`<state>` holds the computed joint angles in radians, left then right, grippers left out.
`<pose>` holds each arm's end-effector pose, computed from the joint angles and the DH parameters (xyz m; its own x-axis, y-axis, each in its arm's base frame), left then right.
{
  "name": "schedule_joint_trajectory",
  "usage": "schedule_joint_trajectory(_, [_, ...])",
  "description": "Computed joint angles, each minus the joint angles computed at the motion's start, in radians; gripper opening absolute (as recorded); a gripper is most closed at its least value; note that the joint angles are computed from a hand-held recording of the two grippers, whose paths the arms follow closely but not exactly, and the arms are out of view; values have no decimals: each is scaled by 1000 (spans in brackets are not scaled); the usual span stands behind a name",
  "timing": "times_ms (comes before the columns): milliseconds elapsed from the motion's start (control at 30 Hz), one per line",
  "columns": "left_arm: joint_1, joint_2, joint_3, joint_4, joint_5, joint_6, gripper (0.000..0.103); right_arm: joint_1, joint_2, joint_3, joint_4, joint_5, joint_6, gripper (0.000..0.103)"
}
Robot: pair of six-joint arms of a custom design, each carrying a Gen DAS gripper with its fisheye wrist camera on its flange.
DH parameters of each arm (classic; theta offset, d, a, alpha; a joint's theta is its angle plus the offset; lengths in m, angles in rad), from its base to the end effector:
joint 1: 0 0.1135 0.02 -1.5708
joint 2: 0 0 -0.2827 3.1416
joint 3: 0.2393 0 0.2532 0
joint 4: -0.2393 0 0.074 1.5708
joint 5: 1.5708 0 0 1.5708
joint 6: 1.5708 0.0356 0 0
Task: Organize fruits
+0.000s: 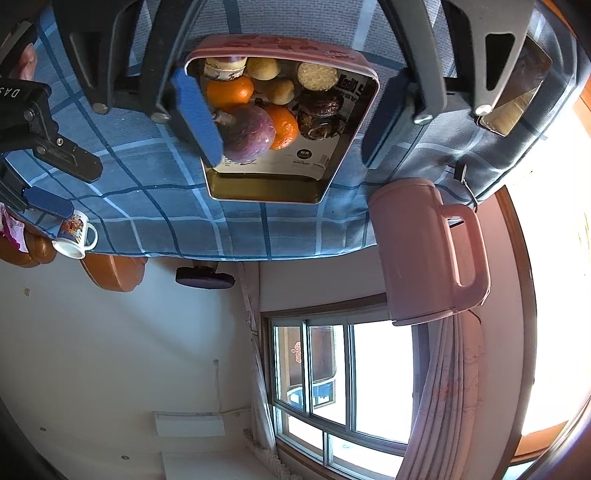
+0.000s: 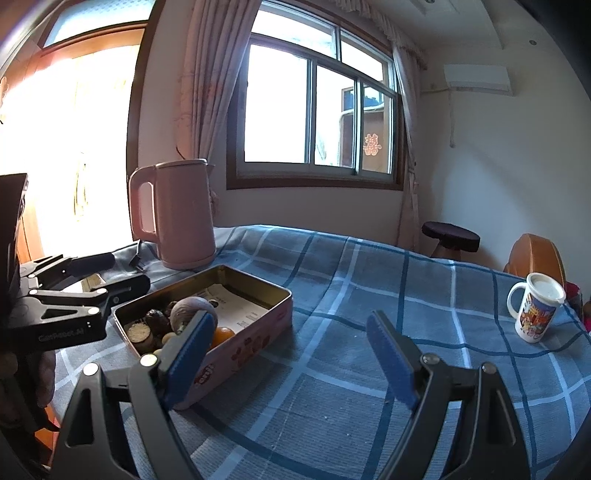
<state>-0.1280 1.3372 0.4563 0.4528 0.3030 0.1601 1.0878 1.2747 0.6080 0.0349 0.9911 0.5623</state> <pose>0.2522 -0.0432 0.1922 -0.3441 0.1977 -0.9179 0.4517 0.8919 0.0227 0.1394 0.2017 0.2237 -0.3235 0.0119 -0.9461 0.0011 0.9999 0.0122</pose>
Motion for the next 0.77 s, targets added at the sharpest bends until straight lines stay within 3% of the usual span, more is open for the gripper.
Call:
schedule_joint_trajectory(567, [-32, -3, -23, 48, -67, -2, 88, -5, -24, -27, -8, 9, 20, 87])
schedule_joint_trajectory(767, [-34, -10, -25, 49, -64, 0, 88, -9, -64, -54, -63, 23, 63, 87])
